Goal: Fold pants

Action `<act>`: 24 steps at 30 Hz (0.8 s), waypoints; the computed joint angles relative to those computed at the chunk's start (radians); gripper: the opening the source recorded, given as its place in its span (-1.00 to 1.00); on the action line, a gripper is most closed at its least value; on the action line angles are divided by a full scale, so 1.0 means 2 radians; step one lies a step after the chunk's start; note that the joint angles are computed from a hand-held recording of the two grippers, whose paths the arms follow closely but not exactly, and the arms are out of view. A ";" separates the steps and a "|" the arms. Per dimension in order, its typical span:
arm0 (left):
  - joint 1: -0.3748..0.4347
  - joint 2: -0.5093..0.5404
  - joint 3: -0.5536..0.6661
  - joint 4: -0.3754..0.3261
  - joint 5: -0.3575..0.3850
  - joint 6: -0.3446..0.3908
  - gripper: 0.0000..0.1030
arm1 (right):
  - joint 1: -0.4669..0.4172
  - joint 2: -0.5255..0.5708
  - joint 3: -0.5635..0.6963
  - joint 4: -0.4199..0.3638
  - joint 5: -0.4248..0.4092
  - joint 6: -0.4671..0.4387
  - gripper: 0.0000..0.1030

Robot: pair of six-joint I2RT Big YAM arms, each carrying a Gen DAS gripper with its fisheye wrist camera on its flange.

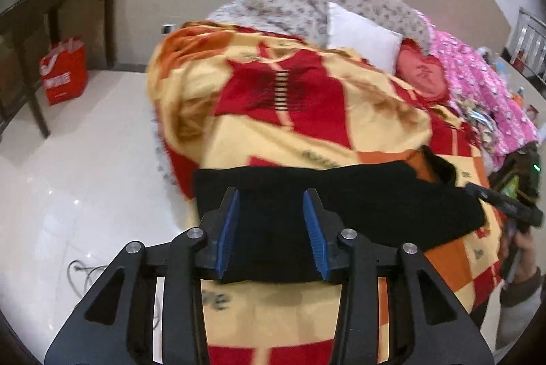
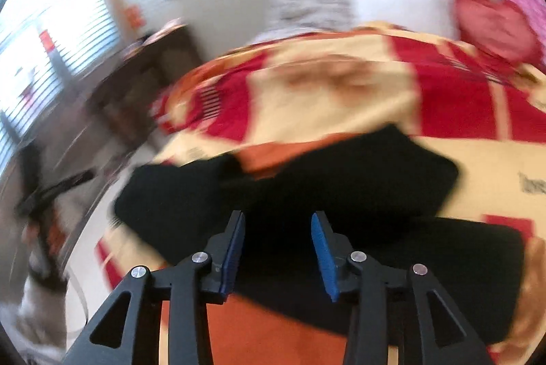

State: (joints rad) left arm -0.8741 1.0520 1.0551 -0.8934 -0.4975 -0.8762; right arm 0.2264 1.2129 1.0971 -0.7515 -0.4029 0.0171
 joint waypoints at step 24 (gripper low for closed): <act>-0.042 0.276 0.211 0.051 0.162 0.108 -0.26 | -0.008 0.122 0.163 -0.149 0.094 -0.080 -0.84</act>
State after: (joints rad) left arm -0.9575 1.6044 1.4766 -0.7906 -0.1740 -0.6600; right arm 0.2109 1.4574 1.4226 -1.0490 -0.2156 -0.1438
